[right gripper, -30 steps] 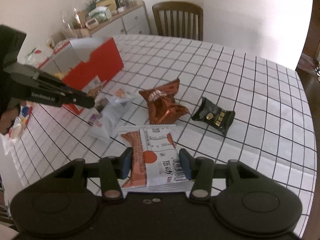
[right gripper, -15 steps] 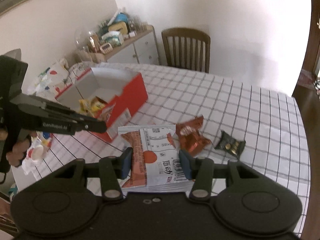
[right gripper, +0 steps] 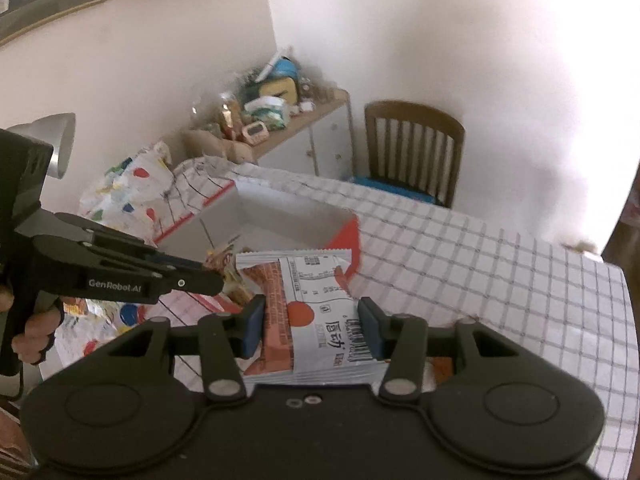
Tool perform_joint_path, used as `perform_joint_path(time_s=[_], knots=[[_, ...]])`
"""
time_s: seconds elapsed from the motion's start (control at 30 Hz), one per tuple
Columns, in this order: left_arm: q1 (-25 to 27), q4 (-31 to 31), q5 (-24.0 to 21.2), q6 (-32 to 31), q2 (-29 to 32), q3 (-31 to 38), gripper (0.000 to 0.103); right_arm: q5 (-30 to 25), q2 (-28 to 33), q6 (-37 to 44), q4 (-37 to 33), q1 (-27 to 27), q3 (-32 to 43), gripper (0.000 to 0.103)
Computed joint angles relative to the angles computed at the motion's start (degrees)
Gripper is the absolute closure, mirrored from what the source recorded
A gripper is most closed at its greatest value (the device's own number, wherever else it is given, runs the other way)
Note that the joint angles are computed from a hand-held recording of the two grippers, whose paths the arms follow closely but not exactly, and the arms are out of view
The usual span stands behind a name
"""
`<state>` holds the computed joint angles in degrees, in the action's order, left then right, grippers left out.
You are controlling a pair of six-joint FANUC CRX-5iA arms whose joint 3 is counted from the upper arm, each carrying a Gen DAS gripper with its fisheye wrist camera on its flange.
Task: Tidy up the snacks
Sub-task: 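Carry both packs over the red box and open both tools to drop them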
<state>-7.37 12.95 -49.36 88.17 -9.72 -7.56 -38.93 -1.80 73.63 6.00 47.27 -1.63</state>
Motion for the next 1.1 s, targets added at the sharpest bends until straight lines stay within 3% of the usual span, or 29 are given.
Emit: perform_joint_path(time_s=[0.27, 0.57, 1.1], knots=[[8.16, 1.37, -0.84, -5.28, -1.25, -1.03, 0.088, 1.64, 7.06, -6.11, 7.23, 4.28, 5.34, 0.055], [13.96, -1.49, -2.55, -6.07, 4.26, 1.94, 0.088, 0.86, 17.08, -11.76, 13.91, 6.52, 12.87, 0.055], [11.87, -9.13, -6.71, -3.98, 19.32, 12.94, 0.088, -8.78, 34.50, -15.22, 16.68, 5.99, 29.40, 0.054]])
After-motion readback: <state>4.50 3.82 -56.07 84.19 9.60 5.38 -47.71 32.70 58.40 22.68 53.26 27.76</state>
